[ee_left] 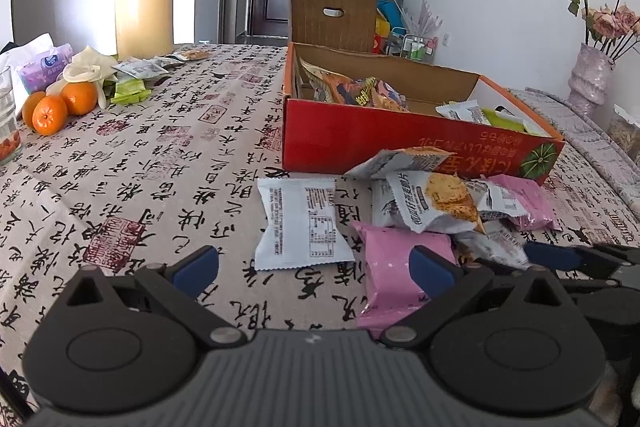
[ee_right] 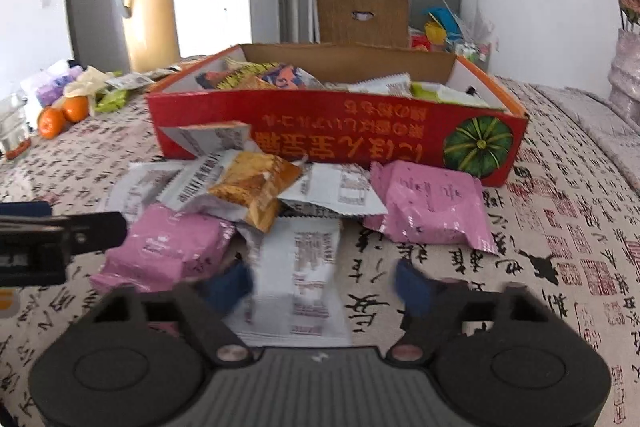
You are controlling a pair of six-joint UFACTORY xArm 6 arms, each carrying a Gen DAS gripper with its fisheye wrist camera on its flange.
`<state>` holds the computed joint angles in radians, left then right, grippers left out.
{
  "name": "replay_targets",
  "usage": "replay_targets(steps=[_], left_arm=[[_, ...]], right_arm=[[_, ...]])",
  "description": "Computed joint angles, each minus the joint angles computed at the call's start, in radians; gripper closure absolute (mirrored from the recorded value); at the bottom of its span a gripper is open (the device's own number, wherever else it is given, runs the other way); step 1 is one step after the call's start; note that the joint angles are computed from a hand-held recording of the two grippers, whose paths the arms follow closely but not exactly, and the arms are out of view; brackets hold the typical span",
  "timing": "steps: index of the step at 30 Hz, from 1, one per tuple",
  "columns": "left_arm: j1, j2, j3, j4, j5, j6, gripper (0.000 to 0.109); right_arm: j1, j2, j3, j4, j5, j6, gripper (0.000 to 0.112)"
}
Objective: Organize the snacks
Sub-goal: 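Grasp a pink packet with the left tool while the right tool grasps a white packet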
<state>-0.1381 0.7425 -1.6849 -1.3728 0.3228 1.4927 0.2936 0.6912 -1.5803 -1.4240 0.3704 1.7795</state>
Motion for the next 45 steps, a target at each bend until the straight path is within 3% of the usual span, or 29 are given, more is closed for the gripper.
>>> replay_targets(steps=[2,8,23,33,36,39,43,45], left_arm=[[-0.001,0.0,0.001,0.003,0.001,-0.002,0.006],[-0.004,-0.009,0.012,-0.001,0.008,0.007,0.006],[-0.054,-0.053,0.064,0.011,0.003,0.035,0.006],[-0.103,-0.014,0.042,0.233,-0.076,-0.199,0.006],[-0.114,-0.012,0.045,0.247,-0.088,-0.202,0.007],[-0.123,-0.008,0.047,0.288,-0.099,-0.234,0.013],[-0.126,0.005,0.045,0.381,-0.103,-0.32,0.035],[-0.128,0.007,0.047,0.379,-0.107,-0.316,0.04]], right_arm=[[-0.006,-0.012,0.015,-0.055,-0.031,0.049,0.073],[0.002,-0.054,0.067,-0.201,-0.027,0.195,0.073],[-0.001,-0.217,0.28,-0.388,0.101,0.467,0.073],[-0.021,-0.261,0.353,-0.442,0.135,0.574,0.073],[-0.025,-0.264,0.364,-0.452,0.138,0.6,0.073],[-0.028,-0.266,0.371,-0.46,0.137,0.619,0.073],[-0.03,-0.269,0.376,-0.474,0.134,0.636,0.073],[-0.03,-0.271,0.38,-0.482,0.135,0.649,0.073]])
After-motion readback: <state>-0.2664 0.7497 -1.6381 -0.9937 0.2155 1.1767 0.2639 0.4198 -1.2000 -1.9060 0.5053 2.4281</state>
